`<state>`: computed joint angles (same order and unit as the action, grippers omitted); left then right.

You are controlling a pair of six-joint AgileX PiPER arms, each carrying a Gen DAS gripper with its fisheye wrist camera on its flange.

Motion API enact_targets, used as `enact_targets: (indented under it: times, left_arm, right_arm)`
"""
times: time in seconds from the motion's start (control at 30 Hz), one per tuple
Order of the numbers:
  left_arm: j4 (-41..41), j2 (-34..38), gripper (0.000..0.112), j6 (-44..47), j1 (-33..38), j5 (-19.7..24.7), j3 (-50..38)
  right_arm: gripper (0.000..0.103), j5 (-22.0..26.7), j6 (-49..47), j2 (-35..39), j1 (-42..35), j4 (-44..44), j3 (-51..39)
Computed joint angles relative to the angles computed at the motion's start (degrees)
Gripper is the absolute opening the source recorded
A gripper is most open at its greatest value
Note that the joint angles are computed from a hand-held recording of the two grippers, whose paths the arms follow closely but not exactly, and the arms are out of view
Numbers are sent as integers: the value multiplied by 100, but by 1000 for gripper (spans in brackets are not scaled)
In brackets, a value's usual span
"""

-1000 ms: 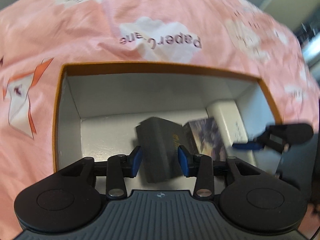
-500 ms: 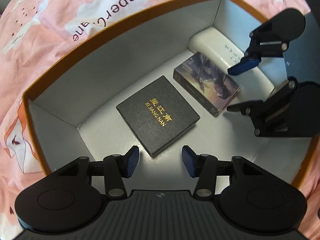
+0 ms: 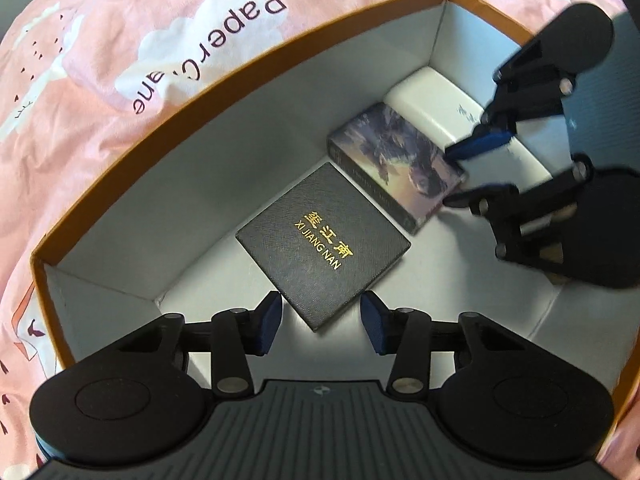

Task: Organize objects
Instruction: 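Push the grey case against the card deck with the left gripper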

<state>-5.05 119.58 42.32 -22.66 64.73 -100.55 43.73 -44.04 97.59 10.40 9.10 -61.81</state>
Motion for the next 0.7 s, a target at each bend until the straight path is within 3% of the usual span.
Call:
enact_targets:
  times: [0.3, 0.6, 0.7]
  left_arm:
    - [70, -142, 49, -349, -215, -626, 397]
    - [343, -310, 50, -1494, -307, -506, 565]
    - [125, -910, 50, -1582, -229, -1035, 1289]
  right_arm:
    - [29, 52, -58, -249, -149, 47, 198]
    - [28, -263, 1, -302, -124, 196, 391]
    - [28, -335, 147, -291, -101, 246, 438]
